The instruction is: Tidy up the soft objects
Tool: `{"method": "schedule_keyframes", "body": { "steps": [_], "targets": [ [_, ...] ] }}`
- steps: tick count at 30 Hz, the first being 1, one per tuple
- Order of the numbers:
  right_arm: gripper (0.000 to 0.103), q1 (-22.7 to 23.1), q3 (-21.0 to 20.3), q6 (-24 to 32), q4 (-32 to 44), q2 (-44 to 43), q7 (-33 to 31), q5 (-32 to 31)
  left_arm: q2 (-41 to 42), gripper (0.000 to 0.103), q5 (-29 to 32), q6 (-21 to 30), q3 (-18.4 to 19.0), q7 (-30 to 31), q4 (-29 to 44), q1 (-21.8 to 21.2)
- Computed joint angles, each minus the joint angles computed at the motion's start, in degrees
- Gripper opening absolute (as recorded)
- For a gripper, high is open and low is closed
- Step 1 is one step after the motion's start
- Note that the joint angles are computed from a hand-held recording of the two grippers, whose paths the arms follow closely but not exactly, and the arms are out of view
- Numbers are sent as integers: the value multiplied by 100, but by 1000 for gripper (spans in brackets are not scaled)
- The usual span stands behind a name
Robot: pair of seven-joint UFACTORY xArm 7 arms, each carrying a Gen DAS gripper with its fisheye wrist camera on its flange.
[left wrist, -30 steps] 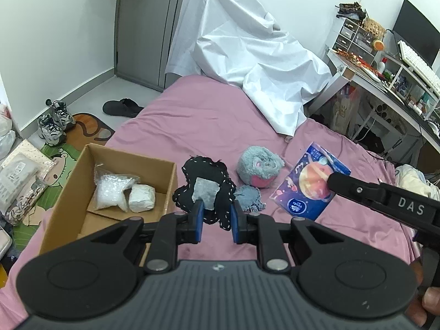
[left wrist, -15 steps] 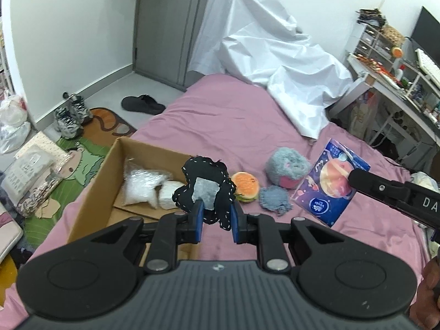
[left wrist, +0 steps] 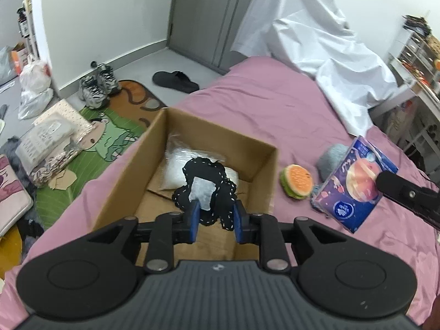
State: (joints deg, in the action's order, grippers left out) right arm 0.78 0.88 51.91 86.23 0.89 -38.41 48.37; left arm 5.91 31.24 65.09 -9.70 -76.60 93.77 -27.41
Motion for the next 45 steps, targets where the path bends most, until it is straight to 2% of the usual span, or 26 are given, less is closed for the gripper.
{"method": "schedule_keyframes", "body": {
  "steps": [7, 9, 16, 19, 20, 21, 23, 25, 27, 30, 34, 36, 40, 45],
  "targets": [
    [17, 141, 138, -47, 73, 119, 92, -131, -197, 37, -261, -46, 50, 81, -211, 204],
    [17, 185, 180, -50, 92, 141, 133, -143, -280, 47, -279, -67, 37, 96, -279, 258],
    [17, 354, 300, 10, 85, 167, 250, -229, -538, 62, -378, -143, -42, 218, -480, 434],
    [27, 390, 314, 301, 214, 251, 384, -344, -641, 70, -369, -154, -78, 201, -571, 494],
    [38, 396, 317, 376, 268, 288, 454, -414, -656, 74, -399, -162, -89, 221, -580, 515],
    [47, 406, 324, 296, 207, 249, 512, -460, -672, 76, -441, -155, -102, 238, -581, 530],
    [52, 429, 321, 66, 53, 135, 545, -558, -719, 78, -498, -178, -129, 270, -597, 550],
    [57, 424, 289, 109, 83, 125, 593, -649, -738, 83, -493, -148, -168, 308, -557, 554],
    [73, 406, 257, 43, 54, 78, 679, -668, -735, 87, -446, -94, -206, 288, -498, 543],
    [88, 382, 203, -202, -88, -62, 689, -695, -661, 94, -327, 143, -258, 326, -309, 485],
    [89, 322, 116, -122, -29, -47, 758, -814, -646, 97, -319, 201, -260, 271, -234, 430],
    [90, 278, 84, -95, -30, -58, 803, -832, -615, 103, -267, 266, -272, 194, -168, 393],
    [91, 184, 21, -8, 26, -82, 726, -807, -482, 103, -102, 400, -303, 100, 81, 272],
    [99, 51, -78, 103, 125, -128, 476, -593, -143, 103, 210, 722, -294, 67, 634, -19]
  ]
}}
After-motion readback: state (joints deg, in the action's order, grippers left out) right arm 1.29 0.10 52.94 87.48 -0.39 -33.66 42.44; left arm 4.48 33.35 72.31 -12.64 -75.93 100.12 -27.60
